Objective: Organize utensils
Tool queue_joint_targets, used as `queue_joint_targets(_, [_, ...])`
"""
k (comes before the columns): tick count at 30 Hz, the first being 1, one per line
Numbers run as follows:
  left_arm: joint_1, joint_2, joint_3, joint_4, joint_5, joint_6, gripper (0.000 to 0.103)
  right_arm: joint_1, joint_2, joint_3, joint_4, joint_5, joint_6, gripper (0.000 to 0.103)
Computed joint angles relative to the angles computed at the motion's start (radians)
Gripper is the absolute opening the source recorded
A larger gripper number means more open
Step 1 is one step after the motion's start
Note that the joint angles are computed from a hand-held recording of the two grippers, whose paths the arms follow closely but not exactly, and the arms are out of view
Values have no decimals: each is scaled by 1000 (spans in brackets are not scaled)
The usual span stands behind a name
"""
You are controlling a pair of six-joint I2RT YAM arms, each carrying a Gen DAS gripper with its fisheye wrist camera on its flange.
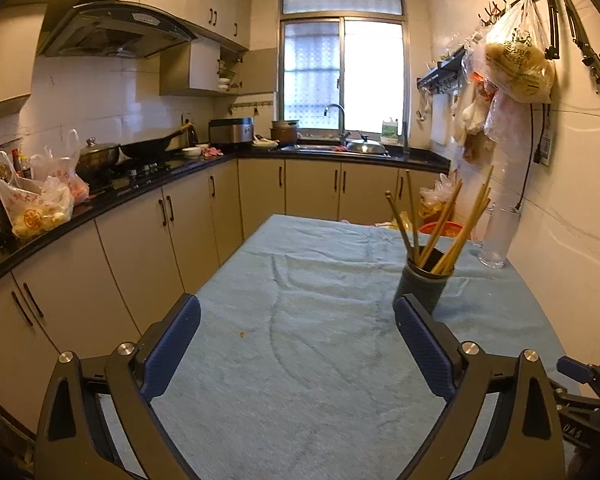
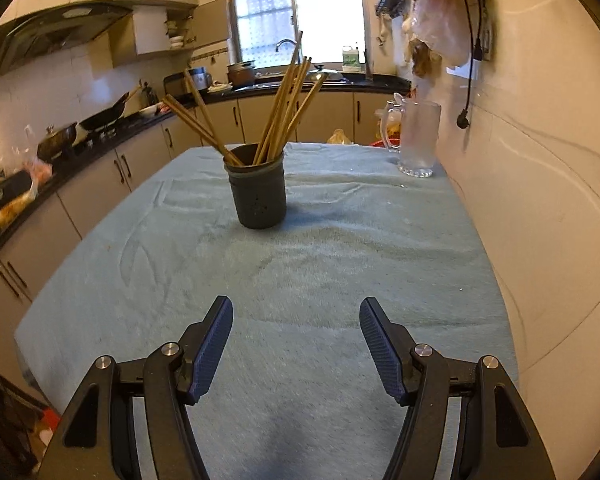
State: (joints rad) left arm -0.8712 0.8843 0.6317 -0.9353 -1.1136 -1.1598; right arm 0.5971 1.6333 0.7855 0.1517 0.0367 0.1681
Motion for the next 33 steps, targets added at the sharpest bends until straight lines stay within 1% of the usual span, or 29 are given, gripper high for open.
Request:
queue_joint_targets(4, [16,-40,-32,8,-18,-7,103,1,23,16,-14,7,40,71])
queue_joint_targets(7, [52,-109,-70,65,11,71,103,13,44,30,-19,13,66,71])
queue_joint_targets(12, [74,-141,-94,58,8,81,103,39,82,61,-27,25,91,71])
queue_joint_targets(16, [43,-108,-81,-34,-53,-23,103,58,103,82,-35,31,102,71])
queue_joint_targets(19, [23,-91,-74,-90,-80,-92,103,69,110,91,-39,37,104,71])
queue_joint_targets(23, [26,-110,-78,-94,-75,-91,103,81,115,94,-33,53,108,71])
queue_joint_targets(24, [27,-98,-74,-109,-77,-112,103,83,115,93,-30,55,110,71])
queue_joint_targets(27, [28,-85,-68,-118,-76,-115,103,83,116,89,-24,55,114,71])
queue_joint_targets(31, [-29,-41,-49,-206,-121,-242,103,86,110,78,-11,65,117,71])
queue_joint_targets(33, [-67,-44,-54,-224,-138,-292,103,89,104,70,-3,73,118,71])
